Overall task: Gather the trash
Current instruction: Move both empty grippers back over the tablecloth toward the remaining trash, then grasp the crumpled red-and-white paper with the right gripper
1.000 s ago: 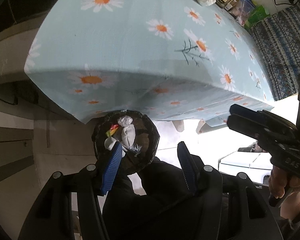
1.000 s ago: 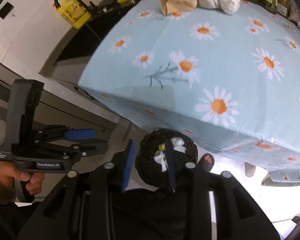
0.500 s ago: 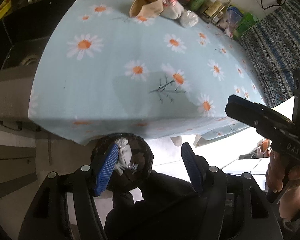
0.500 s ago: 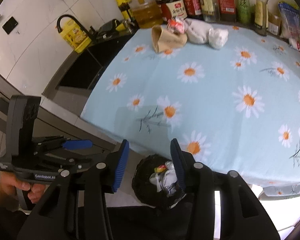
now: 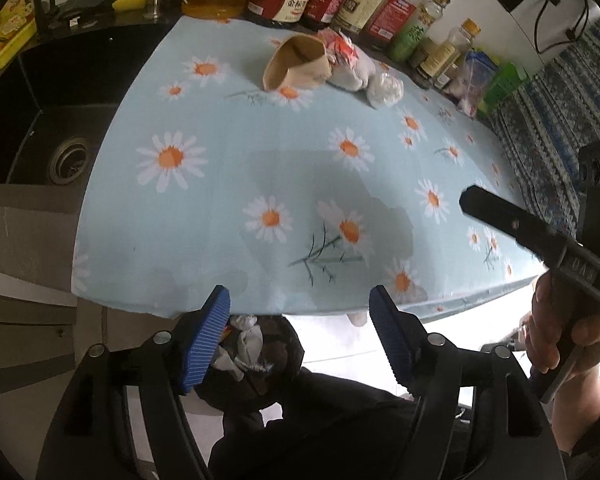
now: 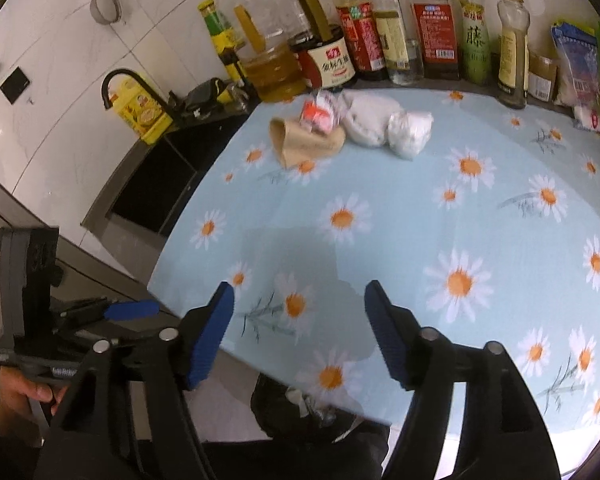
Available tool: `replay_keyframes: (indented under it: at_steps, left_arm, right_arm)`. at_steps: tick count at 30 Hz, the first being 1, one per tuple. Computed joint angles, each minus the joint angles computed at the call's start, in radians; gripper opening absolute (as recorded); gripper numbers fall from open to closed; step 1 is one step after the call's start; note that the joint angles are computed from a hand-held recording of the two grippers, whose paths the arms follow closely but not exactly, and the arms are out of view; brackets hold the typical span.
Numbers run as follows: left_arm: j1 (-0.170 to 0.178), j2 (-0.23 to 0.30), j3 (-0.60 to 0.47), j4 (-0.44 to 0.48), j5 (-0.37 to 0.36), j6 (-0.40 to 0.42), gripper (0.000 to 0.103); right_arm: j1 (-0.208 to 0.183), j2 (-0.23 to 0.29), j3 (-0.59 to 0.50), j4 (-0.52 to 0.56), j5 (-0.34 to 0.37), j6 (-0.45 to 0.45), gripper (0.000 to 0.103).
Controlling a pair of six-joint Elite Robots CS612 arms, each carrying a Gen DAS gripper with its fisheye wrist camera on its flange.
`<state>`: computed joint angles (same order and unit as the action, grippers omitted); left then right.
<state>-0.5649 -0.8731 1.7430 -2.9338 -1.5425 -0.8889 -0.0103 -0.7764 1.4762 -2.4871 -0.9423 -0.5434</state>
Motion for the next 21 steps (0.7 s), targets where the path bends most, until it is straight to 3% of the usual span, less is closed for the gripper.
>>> replay_keyframes:
  at_steps: [7,10,15,21]
  left_arm:
    - [-0.003,0.003,-0.034,0.03,0.06,-0.037,0.077]
    - [-0.004,0.005,-0.047,0.047,0.087,-0.057,0.077]
    - [-0.004,0.01,-0.065,0.065,0.119,-0.088,0.077]
    - [-0.005,0.013,-0.082,0.09,0.147,-0.116,0.077]
  right_arm:
    - [0.008,0.066,-0.136,0.034,0.067,0.022,0.073]
    - [0.021,0.1,-0.203,0.051,0.051,0.016,0.073]
    - [0.033,0.165,-0.329,0.176,0.074,0.006,0.073]
    - [0.049,0.222,-0.441,0.253,0.092,-0.007,0.073]
